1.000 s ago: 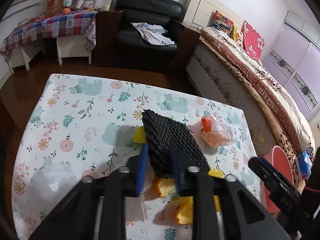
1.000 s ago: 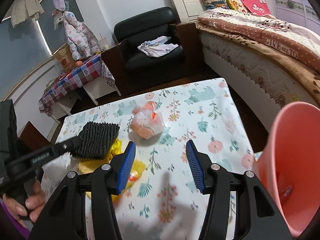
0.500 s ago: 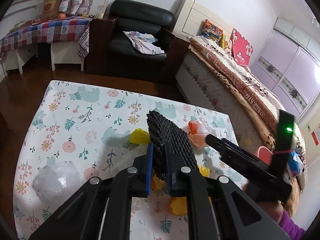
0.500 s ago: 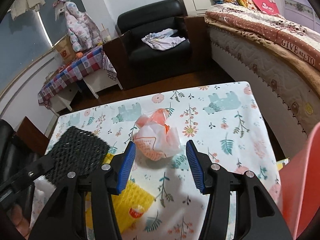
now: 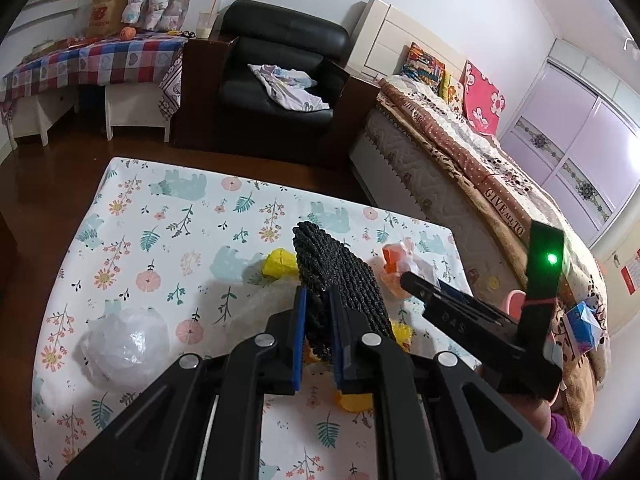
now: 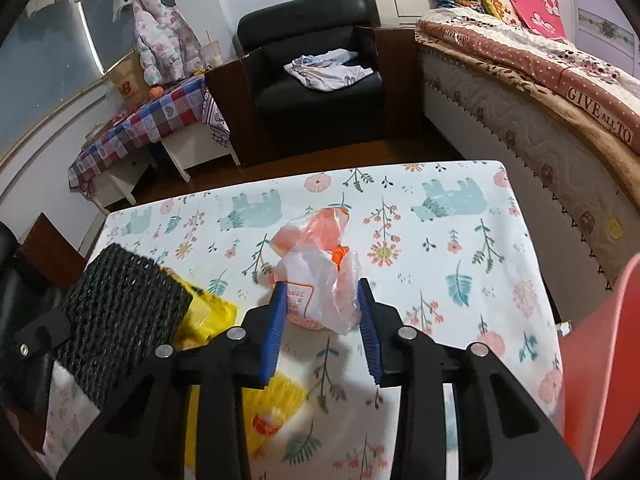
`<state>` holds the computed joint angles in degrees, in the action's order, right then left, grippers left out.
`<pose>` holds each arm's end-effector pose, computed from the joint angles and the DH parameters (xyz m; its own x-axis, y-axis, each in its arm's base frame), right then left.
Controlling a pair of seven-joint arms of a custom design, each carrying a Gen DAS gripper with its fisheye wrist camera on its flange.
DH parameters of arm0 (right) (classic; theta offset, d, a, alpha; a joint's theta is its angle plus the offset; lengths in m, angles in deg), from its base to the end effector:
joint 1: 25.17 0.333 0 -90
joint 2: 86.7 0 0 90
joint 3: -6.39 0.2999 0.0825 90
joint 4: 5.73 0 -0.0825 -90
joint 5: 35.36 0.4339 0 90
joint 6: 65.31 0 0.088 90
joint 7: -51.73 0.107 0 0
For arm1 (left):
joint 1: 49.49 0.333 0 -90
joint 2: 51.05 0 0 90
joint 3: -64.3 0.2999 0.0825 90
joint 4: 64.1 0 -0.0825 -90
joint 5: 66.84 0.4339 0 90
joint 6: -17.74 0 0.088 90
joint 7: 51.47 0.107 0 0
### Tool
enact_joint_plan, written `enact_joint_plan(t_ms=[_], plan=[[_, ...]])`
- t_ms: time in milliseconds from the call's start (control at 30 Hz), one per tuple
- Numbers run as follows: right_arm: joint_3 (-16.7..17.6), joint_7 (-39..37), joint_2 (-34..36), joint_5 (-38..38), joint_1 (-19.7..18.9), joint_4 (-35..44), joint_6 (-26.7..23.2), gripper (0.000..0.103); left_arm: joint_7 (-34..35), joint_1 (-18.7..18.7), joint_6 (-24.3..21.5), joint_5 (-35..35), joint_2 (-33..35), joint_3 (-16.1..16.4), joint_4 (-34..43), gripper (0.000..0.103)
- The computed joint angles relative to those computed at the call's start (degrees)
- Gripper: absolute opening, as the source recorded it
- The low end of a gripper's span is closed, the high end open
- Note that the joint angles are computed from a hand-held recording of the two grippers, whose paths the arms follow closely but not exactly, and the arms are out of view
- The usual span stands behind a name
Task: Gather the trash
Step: 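Carry the black pad and plastic bag over the pink bucket with both tools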
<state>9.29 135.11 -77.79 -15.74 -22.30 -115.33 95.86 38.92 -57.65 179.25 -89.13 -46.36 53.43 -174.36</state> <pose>0.6828 0.0511 0.4604 0.0200 -0.9734 -0.2282 -0.7404 0.1390 -0.6577 0.6418 -0.1982 0.5046 -0.1536 -0.9226 0.3539 -0.7403 -0.1297 -0.6596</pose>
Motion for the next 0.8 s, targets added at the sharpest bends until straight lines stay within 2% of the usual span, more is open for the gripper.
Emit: enact_joint_plan(t_ms=[133, 333, 633, 800], plan=[[0.08, -2.65, -4.91, 4.0, -0.08, -4.81, 0.56, 0.035, -0.63, -0.3, 0.61, 0.72, -1.26, -0.02, -1.16, 0.01], [-2.75, -5.53, -11.83, 8.12, 2.6, -10.8, 0.66, 0.035, -3.95, -1.0, 0.58, 3.95, -3.07, 0.01, -2.57, 0.01], [-7.45, -5.31, -20.62, 7.18, 6.62, -18.8, 1.63, 0.035, -11.34, -2.11, 0.6, 12.54, -5.09, -0.56, -4.06, 0.01], [-9.76, -3.65, -24.8, 4.74, 7.77, -23.11, 3.0, 0.035, -12.58, -2.87, 0.72, 14.51, -5.53, -1.17, -4.07, 0.01]])
